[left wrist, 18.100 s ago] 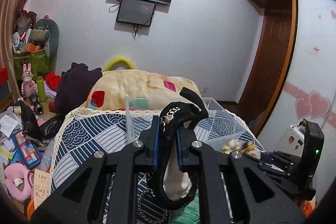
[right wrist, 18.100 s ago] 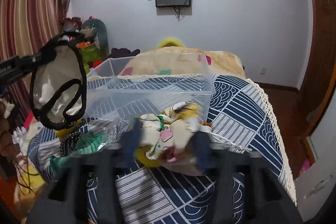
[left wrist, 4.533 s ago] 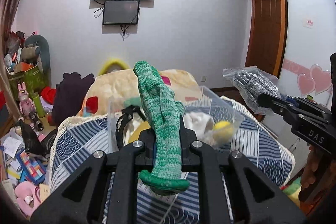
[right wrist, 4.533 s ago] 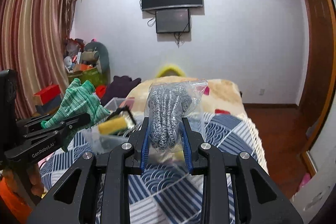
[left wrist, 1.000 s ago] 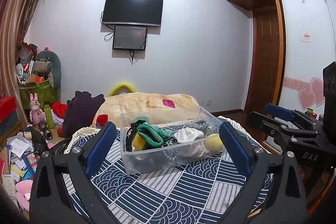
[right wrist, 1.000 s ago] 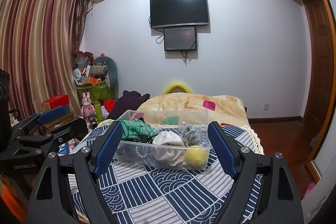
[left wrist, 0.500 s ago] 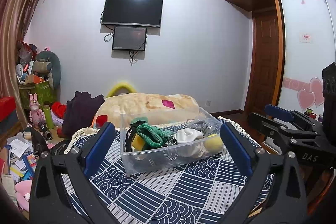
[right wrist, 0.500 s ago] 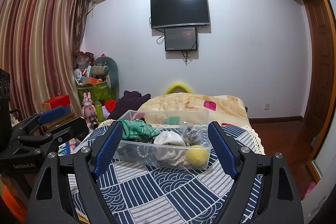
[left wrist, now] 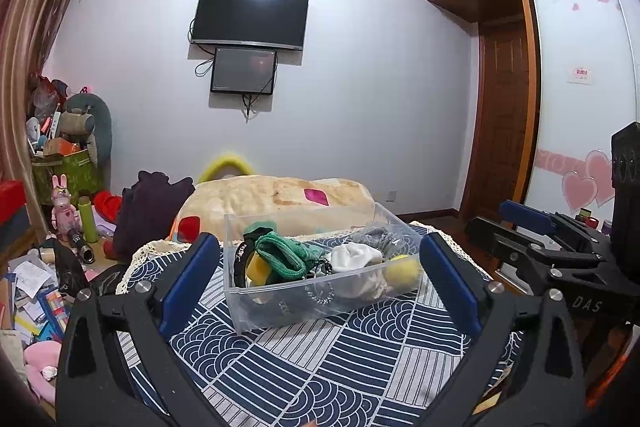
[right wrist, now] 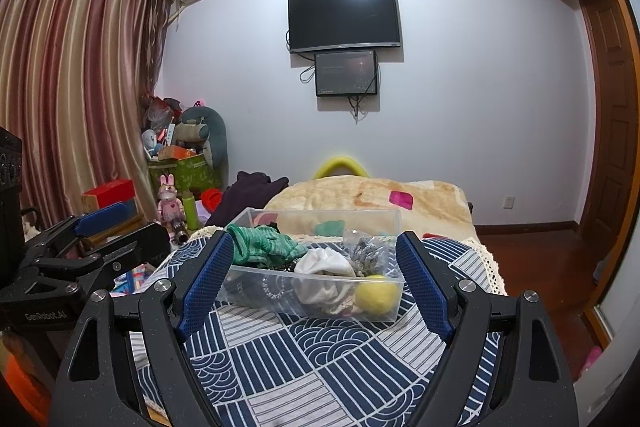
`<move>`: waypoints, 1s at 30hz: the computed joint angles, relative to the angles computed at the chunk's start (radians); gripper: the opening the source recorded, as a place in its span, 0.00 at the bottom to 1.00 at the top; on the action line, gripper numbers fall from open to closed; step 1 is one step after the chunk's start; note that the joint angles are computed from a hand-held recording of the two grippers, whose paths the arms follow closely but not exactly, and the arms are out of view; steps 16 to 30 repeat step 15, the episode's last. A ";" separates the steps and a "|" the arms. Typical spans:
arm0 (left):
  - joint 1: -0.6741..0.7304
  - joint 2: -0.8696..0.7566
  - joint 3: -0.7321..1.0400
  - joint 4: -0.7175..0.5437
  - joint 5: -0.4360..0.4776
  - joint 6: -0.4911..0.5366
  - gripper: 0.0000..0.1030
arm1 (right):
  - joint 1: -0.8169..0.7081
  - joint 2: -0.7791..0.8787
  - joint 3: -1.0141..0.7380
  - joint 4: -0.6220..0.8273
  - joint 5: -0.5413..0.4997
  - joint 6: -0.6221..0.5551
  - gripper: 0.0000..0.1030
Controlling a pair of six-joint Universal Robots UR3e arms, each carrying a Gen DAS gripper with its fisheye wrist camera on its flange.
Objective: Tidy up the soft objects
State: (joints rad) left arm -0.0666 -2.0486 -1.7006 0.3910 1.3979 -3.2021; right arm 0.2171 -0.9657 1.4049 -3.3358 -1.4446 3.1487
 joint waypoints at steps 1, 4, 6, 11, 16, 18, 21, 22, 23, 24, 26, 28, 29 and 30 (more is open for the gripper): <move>0.000 -0.001 0.002 -0.002 -0.001 0.000 0.98 | 0.000 0.000 0.000 0.000 0.000 0.000 0.79; 0.004 0.002 0.004 -0.014 -0.013 0.002 0.98 | 0.002 0.000 0.003 -0.002 0.001 0.001 0.79; 0.003 0.001 0.006 -0.020 -0.012 -0.001 0.98 | 0.005 0.000 0.004 -0.003 -0.002 0.001 0.79; 0.008 0.003 0.001 -0.025 -0.022 0.004 0.98 | 0.008 -0.001 0.009 -0.005 -0.004 0.003 0.79; 0.005 0.003 0.003 -0.030 -0.022 0.007 0.98 | 0.008 0.002 0.010 -0.008 -0.002 0.002 0.79; 0.005 0.003 0.003 -0.030 -0.022 0.007 0.98 | 0.008 0.002 0.010 -0.008 -0.002 0.002 0.79; 0.005 0.003 0.003 -0.030 -0.022 0.007 0.98 | 0.008 0.002 0.010 -0.008 -0.002 0.002 0.79; 0.005 0.003 0.003 -0.030 -0.022 0.007 0.98 | 0.008 0.002 0.010 -0.008 -0.002 0.002 0.79; 0.005 0.003 0.003 -0.030 -0.022 0.007 0.98 | 0.008 0.002 0.010 -0.008 -0.002 0.002 0.79; 0.005 0.003 0.003 -0.030 -0.022 0.007 0.98 | 0.008 0.002 0.010 -0.008 -0.002 0.002 0.79; 0.005 0.003 0.003 -0.030 -0.022 0.007 0.98 | 0.008 0.002 0.010 -0.008 -0.002 0.002 0.79; 0.005 0.003 0.003 -0.030 -0.022 0.007 0.98 | 0.008 0.002 0.010 -0.008 -0.002 0.002 0.79; 0.005 0.003 0.003 -0.030 -0.022 0.007 0.98 | 0.008 0.002 0.010 -0.008 -0.002 0.002 0.79; 0.005 0.003 0.003 -0.030 -0.022 0.007 0.98 | 0.008 0.002 0.010 -0.008 -0.002 0.002 0.79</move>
